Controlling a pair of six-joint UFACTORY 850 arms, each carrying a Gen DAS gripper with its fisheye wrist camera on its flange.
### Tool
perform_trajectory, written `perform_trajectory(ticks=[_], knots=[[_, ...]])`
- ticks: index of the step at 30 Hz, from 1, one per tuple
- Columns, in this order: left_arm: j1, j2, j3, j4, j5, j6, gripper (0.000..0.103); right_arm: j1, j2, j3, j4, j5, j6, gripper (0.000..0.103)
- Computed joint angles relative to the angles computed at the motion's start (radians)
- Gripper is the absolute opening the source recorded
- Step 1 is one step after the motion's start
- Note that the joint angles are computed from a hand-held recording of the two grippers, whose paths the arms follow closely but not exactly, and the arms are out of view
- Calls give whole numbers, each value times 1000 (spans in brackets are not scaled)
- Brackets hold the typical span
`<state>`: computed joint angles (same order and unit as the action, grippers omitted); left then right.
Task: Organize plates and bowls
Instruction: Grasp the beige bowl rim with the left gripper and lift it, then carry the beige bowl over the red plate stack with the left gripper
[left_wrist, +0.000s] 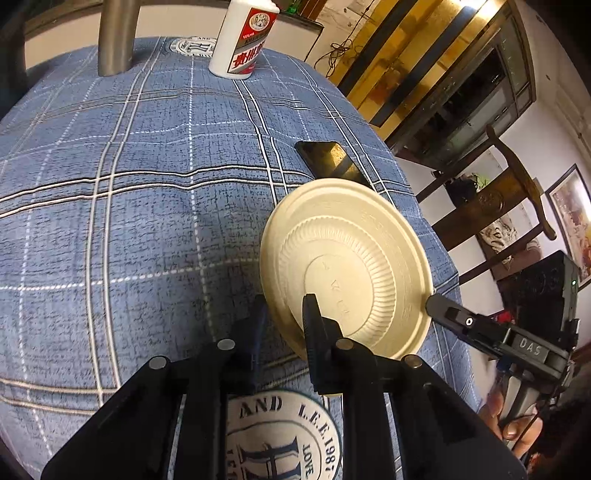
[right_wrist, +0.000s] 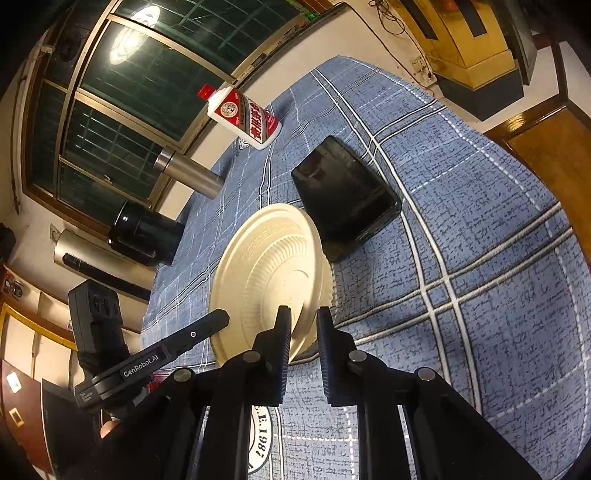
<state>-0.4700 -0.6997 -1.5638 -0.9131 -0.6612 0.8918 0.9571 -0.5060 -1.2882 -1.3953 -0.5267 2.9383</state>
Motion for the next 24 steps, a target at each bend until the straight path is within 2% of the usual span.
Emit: perform_trajectory(ticks=[8, 13, 17, 24], knots=[[10, 43, 49, -5, 18, 25, 16, 23, -8, -25, 3, -42, -15, 12], [27, 118, 141, -85, 47, 130, 16, 52, -23, -65, 34, -88, -76, 12], [52, 182, 219, -146, 69, 206, 17, 73, -37, -102, 23, -101, -88, 12], [126, 269, 310, -241, 45, 313, 17, 101, -80, -189, -12, -97, -108, 13]])
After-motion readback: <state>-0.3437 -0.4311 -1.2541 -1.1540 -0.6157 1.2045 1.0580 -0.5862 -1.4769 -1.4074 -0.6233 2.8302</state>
